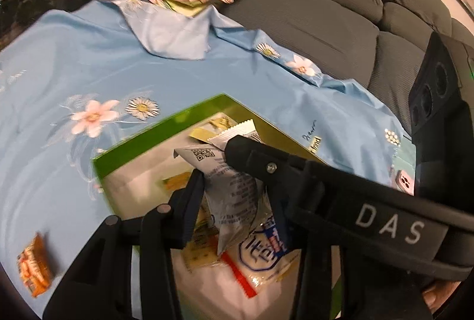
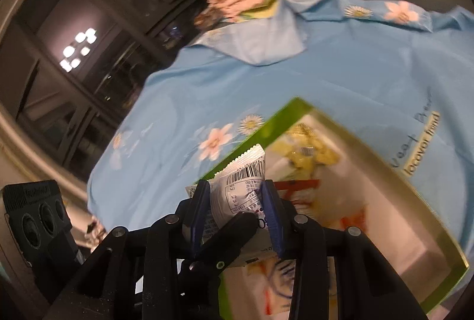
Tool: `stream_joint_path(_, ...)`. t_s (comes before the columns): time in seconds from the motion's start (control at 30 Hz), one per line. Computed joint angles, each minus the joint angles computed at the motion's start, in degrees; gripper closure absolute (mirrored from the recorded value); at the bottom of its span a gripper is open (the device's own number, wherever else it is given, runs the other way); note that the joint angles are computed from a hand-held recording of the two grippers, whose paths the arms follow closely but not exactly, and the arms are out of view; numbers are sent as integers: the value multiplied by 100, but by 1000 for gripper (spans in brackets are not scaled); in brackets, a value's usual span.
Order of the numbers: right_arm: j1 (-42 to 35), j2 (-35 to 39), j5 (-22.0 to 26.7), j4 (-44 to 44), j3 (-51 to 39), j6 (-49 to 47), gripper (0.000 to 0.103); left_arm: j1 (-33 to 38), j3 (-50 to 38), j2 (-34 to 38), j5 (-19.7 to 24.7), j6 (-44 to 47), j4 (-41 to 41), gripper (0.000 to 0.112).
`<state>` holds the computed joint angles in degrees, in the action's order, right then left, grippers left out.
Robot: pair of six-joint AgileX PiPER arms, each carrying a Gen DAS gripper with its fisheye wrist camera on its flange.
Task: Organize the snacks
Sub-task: 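Lift the white packet with the right tool and carry it over the box, then open the right tool to drop the white packet into the box, then move the right tool back to the orange panda-print bag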
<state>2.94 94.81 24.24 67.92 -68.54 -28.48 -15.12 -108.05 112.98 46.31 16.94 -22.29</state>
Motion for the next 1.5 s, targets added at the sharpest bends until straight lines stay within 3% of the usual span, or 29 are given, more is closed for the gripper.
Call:
stream_joint_path(0.23,-122,347,87,-1076,-244,1270,65,-111,-548,523,446,-223,59,71)
stream_joint_path(0.4,-220,417,237,-1073,-231,1369,65,-16,-785,657,772,-362,-120,69)
stream_joint_path(0.63,-126,403,207,-1669,-375,1910,65,111,52,11,501,-370,-184,69)
stream_joint_path(0.73,-20,221,-65,-1921,-253,2122,64,248,476,-397,395,-499,19,59)
stream_joint_path(0.9,209,-65,-426,-2255,-111,2265,42,819,1276,-1156,196,-665,59,42)
stream_joint_path(1.0,381,-148,-517,-2506,-137,2358,36,1166,1733,-1588,-9,-1180,449,28)
stream_joint_path(1.13,715,-186,-560,-3231,-270,2918,33,1849,2418,-2177,-127,-1861,889,21)
stream_joint_path(1.3,1348,-53,-399,-4988,-667,4311,32,3009,3397,-2649,-369,-1449,154,16)
stream_joint_path(1.43,1793,-7,-430,-5932,-856,5211,32,3482,3186,-2375,-77,-1778,219,16)
stream_joint_path(1.5,1980,-38,-514,-6111,-906,5338,32,3586,3192,-2345,-343,-1696,126,16)
